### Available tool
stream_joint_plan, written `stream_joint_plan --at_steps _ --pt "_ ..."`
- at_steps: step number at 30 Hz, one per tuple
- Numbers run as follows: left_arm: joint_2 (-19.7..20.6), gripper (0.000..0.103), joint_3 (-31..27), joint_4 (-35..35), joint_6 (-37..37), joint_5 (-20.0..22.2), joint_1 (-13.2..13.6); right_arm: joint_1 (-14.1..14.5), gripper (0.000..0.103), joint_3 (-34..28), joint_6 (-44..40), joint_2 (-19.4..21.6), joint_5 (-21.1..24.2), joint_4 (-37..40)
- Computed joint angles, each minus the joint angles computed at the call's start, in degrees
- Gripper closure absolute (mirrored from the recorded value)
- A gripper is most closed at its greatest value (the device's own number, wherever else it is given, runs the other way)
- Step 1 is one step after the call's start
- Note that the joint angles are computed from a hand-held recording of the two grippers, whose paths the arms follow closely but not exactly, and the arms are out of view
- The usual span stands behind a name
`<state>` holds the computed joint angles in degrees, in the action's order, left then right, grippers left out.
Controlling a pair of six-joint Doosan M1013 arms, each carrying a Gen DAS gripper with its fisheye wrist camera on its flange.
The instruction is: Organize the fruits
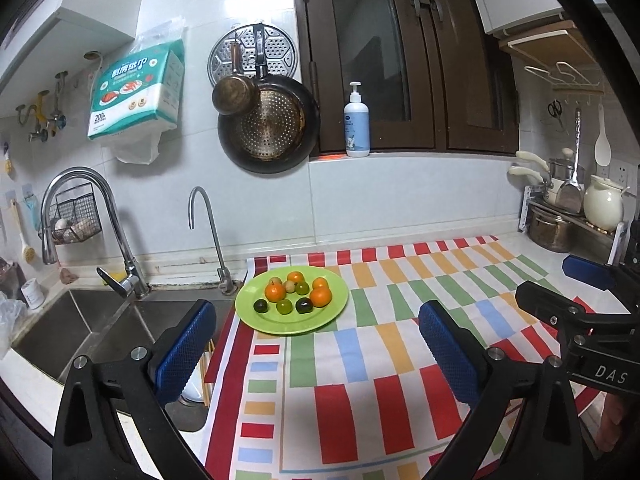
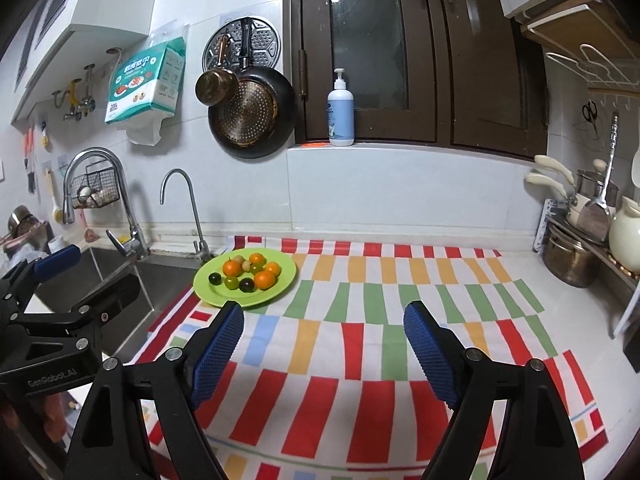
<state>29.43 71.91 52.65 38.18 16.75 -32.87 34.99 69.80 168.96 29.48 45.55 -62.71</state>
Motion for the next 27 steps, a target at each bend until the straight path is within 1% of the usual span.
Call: stream_joint_plan --at_steps 7,11,18,27 --pt "-1.2 0.000 1.9 6.4 -5.4 0.1 -0.7 0.5 0.020 2.1 2.7 -1.5 0.0 -1.8" --pt "-1.5 0.000 2.3 5.9 -5.2 -0.4 -0.9 0.6 0.020 3.0 3.1 -2.1 0.0 -1.9" --pt "-1.8 0.000 2.9 9.9 -9.1 -0.2 -1.4 0.5 0.020 4.2 4.2 -2.8 0.0 -2.4" --pt "-2.0 0.000 3.1 9.0 -8.2 -0.6 -1.4 0.6 0.020 4.9 4.7 -3.2 0.1 -2.5"
